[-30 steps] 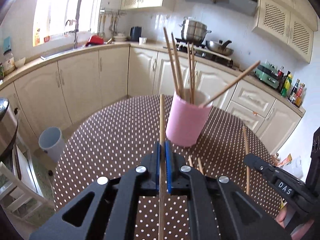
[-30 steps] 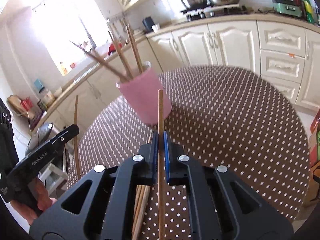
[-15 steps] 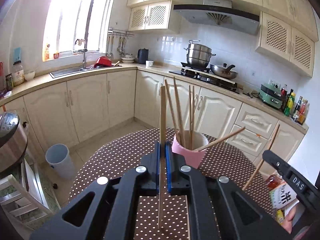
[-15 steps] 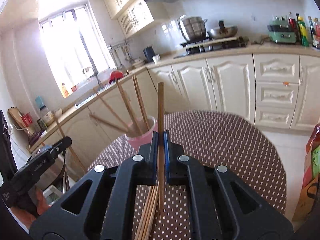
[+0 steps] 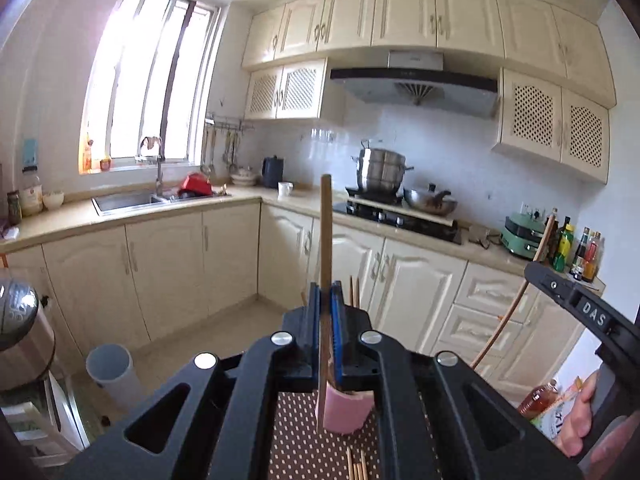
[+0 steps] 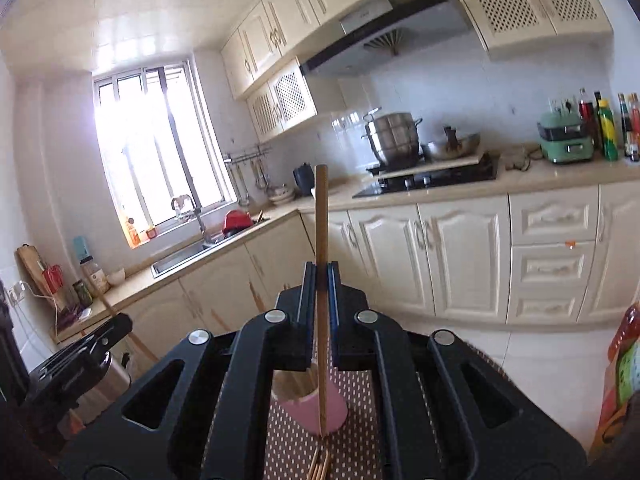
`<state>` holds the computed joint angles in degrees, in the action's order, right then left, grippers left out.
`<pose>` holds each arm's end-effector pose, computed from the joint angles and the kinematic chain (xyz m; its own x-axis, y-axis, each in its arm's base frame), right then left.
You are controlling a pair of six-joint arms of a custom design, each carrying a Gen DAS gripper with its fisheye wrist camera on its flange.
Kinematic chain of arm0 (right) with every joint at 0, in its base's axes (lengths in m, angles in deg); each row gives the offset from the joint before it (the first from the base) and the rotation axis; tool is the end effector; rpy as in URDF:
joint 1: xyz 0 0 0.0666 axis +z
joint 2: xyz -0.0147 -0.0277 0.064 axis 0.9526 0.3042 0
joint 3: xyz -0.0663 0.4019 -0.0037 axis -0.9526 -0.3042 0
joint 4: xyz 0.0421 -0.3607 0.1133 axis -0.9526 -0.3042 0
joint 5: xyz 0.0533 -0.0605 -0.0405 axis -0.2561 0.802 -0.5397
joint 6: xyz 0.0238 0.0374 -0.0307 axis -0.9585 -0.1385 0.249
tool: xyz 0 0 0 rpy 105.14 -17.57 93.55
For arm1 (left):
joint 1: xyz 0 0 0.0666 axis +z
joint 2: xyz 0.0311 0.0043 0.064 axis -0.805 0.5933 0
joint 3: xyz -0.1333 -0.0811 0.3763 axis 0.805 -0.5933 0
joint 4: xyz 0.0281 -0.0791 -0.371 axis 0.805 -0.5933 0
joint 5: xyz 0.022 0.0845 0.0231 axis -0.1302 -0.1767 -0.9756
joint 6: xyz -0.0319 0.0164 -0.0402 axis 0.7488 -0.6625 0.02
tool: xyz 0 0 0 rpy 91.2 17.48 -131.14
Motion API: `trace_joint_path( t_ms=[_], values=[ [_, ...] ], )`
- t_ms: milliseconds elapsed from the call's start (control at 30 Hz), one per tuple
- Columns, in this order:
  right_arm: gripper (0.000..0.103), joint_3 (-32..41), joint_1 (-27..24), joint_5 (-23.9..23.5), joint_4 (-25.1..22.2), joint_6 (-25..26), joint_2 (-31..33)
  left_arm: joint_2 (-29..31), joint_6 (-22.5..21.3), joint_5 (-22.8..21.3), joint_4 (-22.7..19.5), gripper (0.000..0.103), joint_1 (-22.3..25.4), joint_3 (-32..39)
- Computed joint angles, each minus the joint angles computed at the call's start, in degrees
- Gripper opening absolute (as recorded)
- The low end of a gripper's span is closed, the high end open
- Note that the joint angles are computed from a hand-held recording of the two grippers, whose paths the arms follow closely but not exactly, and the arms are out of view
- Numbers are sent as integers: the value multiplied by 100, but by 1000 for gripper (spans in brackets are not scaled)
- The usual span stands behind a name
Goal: Organize utensils
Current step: 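Carry both held chopsticks over the pink cup and lower them in, then open the left tool to release its chopstick while the right tool opens too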
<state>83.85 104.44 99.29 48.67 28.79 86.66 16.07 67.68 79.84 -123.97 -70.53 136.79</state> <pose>0.3982 0.2308 0.6072 -0.1966 0.2934 -0.9355 -0.0310 0.9518 0.3051 0.4174 -0.1242 0.6511 -0.2887 -0.0534 -0.9559 0.1735 0.9790 -0.1070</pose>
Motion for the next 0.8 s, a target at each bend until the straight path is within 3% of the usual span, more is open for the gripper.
trace_joint_path(
  t_ms=[433,800],
  values=[
    [6,1293,-252,-615,-378,353,1100,866,229,-49,41,6,-124,973],
    [7,1556,-423,-1159,-749,311,1846,1697,140,102,-457,6,16,1247]
  ],
)
